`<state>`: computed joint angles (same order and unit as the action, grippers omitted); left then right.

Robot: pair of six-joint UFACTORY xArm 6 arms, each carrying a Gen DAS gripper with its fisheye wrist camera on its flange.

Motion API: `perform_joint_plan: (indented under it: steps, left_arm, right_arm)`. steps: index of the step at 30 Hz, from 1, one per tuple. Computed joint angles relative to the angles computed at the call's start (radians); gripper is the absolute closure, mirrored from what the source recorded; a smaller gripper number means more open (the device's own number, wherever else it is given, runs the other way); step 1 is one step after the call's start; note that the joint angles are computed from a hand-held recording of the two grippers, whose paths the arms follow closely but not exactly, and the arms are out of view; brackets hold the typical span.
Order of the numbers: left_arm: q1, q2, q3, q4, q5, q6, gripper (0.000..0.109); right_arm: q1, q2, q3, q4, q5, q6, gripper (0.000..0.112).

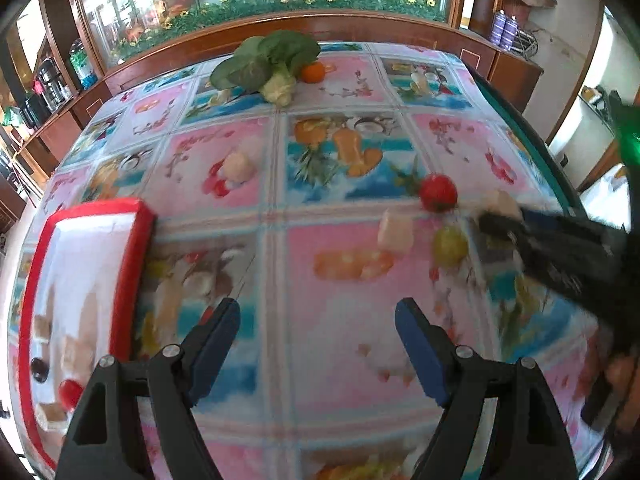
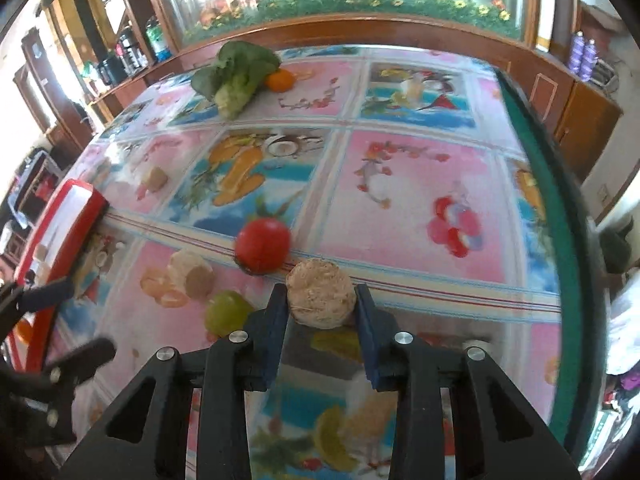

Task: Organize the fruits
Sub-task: 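Grasp the straw ball with the right tool while the left tool grasps a beige cube, then carry the straw ball and the beige cube to the tray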

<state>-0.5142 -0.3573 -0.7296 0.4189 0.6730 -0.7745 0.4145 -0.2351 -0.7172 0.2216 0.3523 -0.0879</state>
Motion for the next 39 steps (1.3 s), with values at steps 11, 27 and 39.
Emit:
perform_joint_plan:
  steps: [11,27,39]
  left_arm:
    - [0.01,0.176,-0.118,-0.04,-0.074,0.007,0.026]
    - [0.048,0.101,-0.004,-0.141,-0.21,0.113,0.082]
    - [-0.006,-0.274,0.262,-0.174,-0.105,0.163,0.082]
  right_arm:
    - [-0.047,-0.147,0.11,0.187,0.045,-0.152,0.08]
    - [-0.025,-0.207,0.157,0.138,0.039,-0.081,0.08]
    - [0.068,-0.412,0.292,-0.118,0.075,0.198,0.08]
